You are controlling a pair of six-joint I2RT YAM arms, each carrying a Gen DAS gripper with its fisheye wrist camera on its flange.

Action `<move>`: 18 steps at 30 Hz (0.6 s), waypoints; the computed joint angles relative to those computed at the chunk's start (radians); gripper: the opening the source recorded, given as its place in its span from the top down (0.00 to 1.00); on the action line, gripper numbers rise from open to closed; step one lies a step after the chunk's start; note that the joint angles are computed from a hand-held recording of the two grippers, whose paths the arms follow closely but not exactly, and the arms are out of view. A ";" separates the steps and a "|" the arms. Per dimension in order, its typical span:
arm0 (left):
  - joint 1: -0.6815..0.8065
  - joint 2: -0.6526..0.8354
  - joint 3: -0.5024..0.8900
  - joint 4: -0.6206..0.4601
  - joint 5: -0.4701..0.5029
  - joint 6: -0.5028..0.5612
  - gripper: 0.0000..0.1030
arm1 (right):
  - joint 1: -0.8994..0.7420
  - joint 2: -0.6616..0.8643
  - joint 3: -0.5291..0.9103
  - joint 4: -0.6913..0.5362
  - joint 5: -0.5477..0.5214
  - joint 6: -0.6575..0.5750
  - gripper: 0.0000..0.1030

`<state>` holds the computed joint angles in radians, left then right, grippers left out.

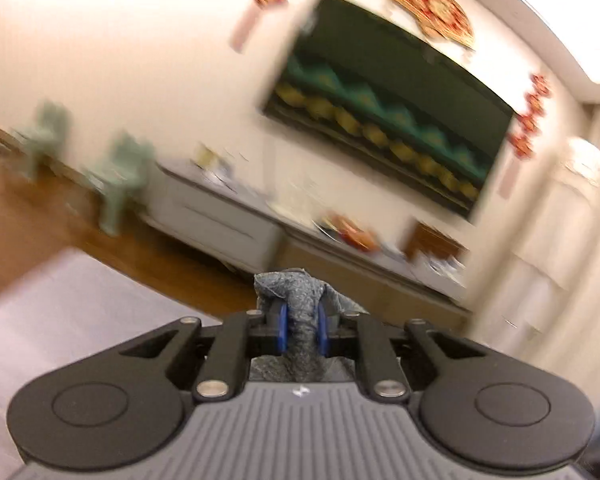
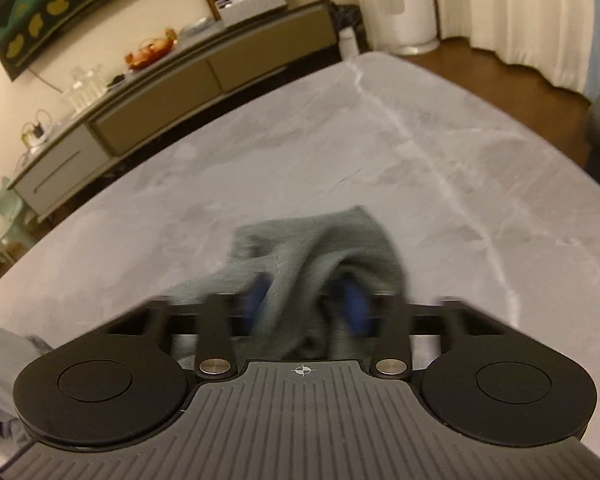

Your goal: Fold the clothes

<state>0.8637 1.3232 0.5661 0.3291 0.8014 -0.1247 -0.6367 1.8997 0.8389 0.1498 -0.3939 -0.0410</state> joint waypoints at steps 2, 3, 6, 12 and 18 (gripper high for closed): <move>0.034 0.049 0.027 -0.102 0.016 0.068 0.86 | 0.007 -0.005 -0.014 0.018 -0.004 -0.003 0.90; 0.035 0.070 0.032 -0.136 0.007 0.097 0.86 | 0.011 -0.008 -0.021 0.027 -0.006 -0.005 0.91; 0.044 0.073 0.019 -0.153 0.011 0.096 0.86 | -0.008 -0.030 -0.041 0.034 -0.042 0.025 0.83; 0.078 0.038 -0.017 -0.057 0.080 0.037 0.86 | -0.041 -0.113 -0.105 0.006 -0.042 -0.004 0.36; -0.005 0.011 -0.023 -0.003 0.082 -0.002 0.86 | -0.002 -0.052 -0.077 0.013 -0.017 -0.048 0.99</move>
